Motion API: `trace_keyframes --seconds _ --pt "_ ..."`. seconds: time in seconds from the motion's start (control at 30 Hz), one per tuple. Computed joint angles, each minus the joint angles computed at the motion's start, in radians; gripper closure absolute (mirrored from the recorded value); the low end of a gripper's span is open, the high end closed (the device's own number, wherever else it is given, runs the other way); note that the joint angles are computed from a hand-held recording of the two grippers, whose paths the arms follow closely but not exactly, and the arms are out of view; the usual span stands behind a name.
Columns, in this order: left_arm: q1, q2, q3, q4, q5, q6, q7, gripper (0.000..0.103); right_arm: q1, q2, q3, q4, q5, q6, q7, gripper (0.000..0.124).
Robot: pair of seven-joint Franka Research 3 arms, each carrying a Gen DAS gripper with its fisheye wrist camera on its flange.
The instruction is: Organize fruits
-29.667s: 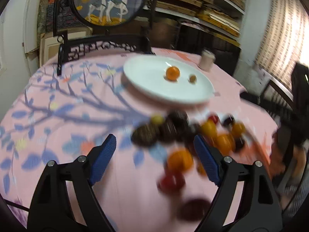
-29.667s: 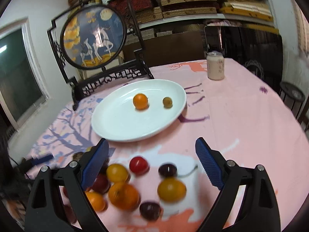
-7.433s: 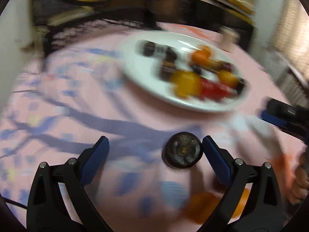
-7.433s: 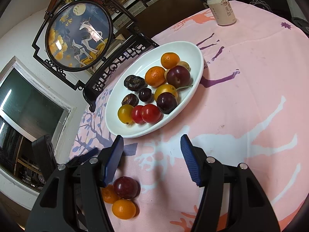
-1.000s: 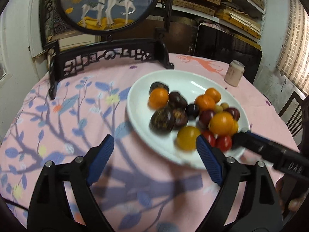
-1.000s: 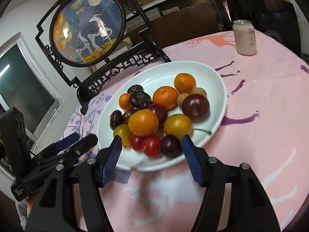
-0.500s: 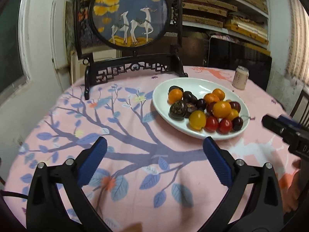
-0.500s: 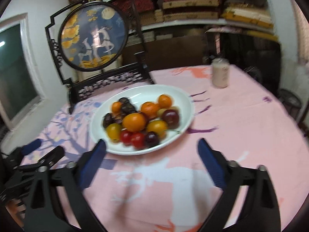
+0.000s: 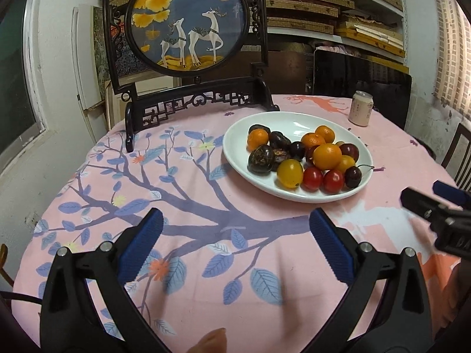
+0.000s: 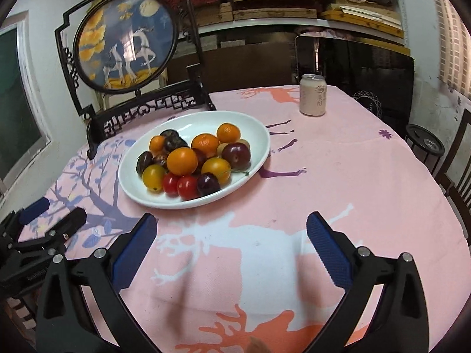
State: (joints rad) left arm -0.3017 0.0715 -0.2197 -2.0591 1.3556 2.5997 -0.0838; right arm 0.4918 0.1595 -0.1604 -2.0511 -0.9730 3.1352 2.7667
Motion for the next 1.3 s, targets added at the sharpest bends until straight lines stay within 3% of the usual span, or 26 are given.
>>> trace_keyframes --seconds 0.17,0.4,0.6,0.83,0.9,1.07,1.3 --pt "0.018 -0.015 0.01 -0.02 0.049 0.089 -0.071 0.002 0.018 -0.001 -0.024 -0.001 -0.033 0.025 0.032 0.022" --pt "0.023 -0.005 0.004 -0.012 0.008 0.091 -0.041 0.002 0.013 -0.002 -0.016 -0.011 0.023 0.033 -0.025 0.022" --pt "0.006 0.013 -0.001 0.007 -0.092 0.009 0.057 0.002 0.036 -0.003 -0.039 -0.013 0.031 0.039 -0.031 0.022" --pt "-0.02 0.022 -0.002 0.018 -0.098 -0.03 0.107 0.002 0.044 -0.003 -0.045 -0.021 0.072 0.045 -0.068 0.022" --pt "-0.03 0.019 -0.005 0.019 -0.089 -0.073 0.094 0.002 0.052 -0.003 -0.053 -0.021 0.077 0.045 -0.072 0.022" --pt "-0.017 0.02 0.001 0.018 -0.117 -0.035 0.11 0.002 0.067 -0.004 -0.068 -0.023 0.077 0.049 -0.07 0.022" --pt "-0.027 0.031 0.003 0.03 -0.147 -0.069 0.147 0.002 0.075 -0.004 -0.074 -0.029 0.095 0.054 -0.084 0.022"
